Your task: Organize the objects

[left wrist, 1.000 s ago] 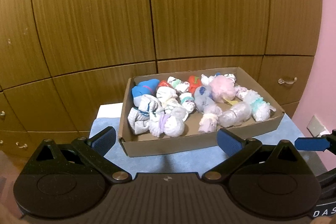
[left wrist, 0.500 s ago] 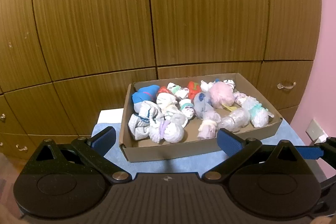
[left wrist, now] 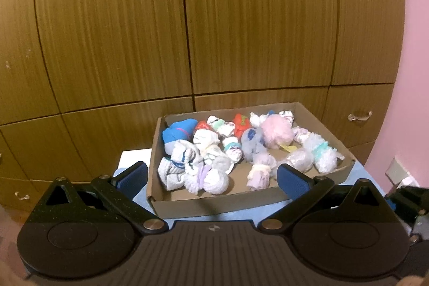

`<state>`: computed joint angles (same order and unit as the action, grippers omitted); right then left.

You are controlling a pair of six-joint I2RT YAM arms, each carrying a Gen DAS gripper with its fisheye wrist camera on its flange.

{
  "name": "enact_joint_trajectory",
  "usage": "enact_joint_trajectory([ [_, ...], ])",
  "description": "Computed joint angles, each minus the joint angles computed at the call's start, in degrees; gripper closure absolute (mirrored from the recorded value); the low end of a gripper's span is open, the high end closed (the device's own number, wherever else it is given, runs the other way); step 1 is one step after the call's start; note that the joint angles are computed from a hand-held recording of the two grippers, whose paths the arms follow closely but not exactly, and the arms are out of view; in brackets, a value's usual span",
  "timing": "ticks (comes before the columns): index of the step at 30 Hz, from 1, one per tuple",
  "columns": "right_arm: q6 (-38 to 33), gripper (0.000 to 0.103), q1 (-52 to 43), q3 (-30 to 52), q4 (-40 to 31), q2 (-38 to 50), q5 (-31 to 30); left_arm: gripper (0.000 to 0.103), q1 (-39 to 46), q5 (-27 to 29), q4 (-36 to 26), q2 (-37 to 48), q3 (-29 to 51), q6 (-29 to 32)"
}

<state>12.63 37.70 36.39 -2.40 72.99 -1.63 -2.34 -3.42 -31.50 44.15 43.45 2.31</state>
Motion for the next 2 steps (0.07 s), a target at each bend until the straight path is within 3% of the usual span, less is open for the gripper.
enact_joint_trajectory([
  [2,-0.03,0.010,0.00,0.06,0.20,0.27,-0.08,0.000,0.43,0.67,-0.14,0.67,0.46,-0.11],
])
